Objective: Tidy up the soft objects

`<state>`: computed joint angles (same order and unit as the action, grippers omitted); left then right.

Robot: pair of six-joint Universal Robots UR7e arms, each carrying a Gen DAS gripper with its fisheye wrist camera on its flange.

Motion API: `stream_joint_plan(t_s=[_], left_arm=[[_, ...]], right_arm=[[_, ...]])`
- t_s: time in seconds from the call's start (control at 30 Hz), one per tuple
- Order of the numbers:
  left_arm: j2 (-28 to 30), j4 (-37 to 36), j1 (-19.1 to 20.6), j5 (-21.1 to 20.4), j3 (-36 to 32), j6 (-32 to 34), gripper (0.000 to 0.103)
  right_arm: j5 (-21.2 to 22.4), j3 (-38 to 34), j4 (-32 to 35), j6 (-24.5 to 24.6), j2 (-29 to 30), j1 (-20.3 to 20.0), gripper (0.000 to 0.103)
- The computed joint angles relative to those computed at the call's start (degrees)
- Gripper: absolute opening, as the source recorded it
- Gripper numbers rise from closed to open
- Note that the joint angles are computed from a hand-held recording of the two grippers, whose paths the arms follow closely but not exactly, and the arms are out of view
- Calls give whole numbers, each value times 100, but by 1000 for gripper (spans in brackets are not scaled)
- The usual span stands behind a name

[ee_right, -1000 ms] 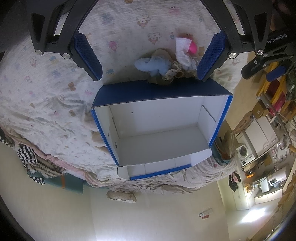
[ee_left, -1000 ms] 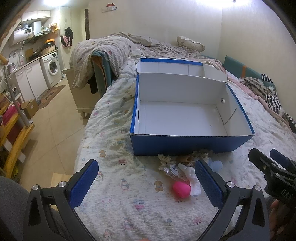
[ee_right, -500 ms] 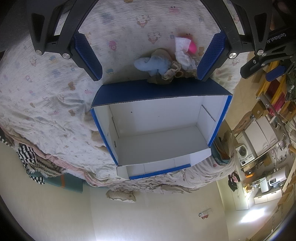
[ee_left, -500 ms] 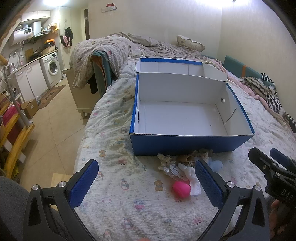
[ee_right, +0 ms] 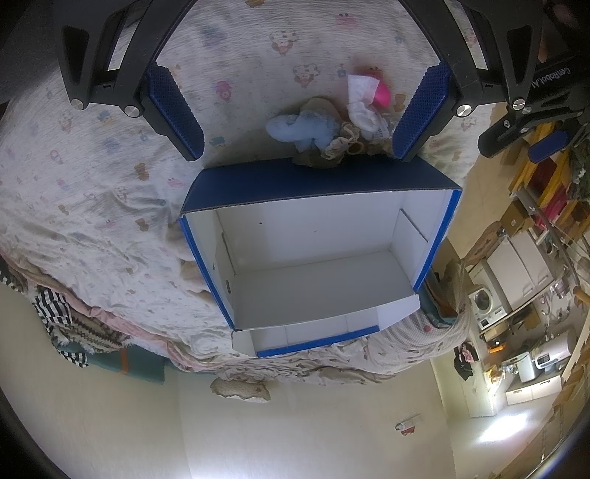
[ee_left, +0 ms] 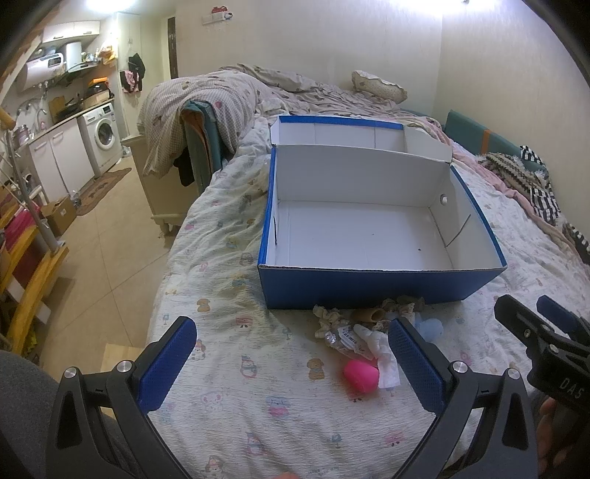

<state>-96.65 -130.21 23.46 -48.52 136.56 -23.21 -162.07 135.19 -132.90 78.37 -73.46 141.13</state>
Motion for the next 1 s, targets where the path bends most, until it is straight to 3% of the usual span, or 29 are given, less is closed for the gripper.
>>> stream_joint_plan(t_s=[0.2,0.3,0.33,0.43,0.53,0.73,1.0], left_arm=[[39,406,53,-25,-235,-51,103],[178,945,233,-190,-537,-187,103],[224,1084,306,-251,-634,-234,103],[327,1275,494,-443,-842,-302,103],[506,1436,614,-503,-1035,-310,103],[1106,1605,967,-557,-1528,-185,103],[1459,1455,1427,-662,-1560,-193,103]], right_arm=[[192,47,-220,-213,-195,46,103],[123,-148,829,173,-335,62,103],[154,-158,876,127,-378,46,103],[405,17,149,-421,-558,-79,103],[699,106,-148,-838,-735,-258,103],[1735,410,-1654,-2290,-1045,-793,103],[2366,738,-2654,-2912,-1039,-1418,103]])
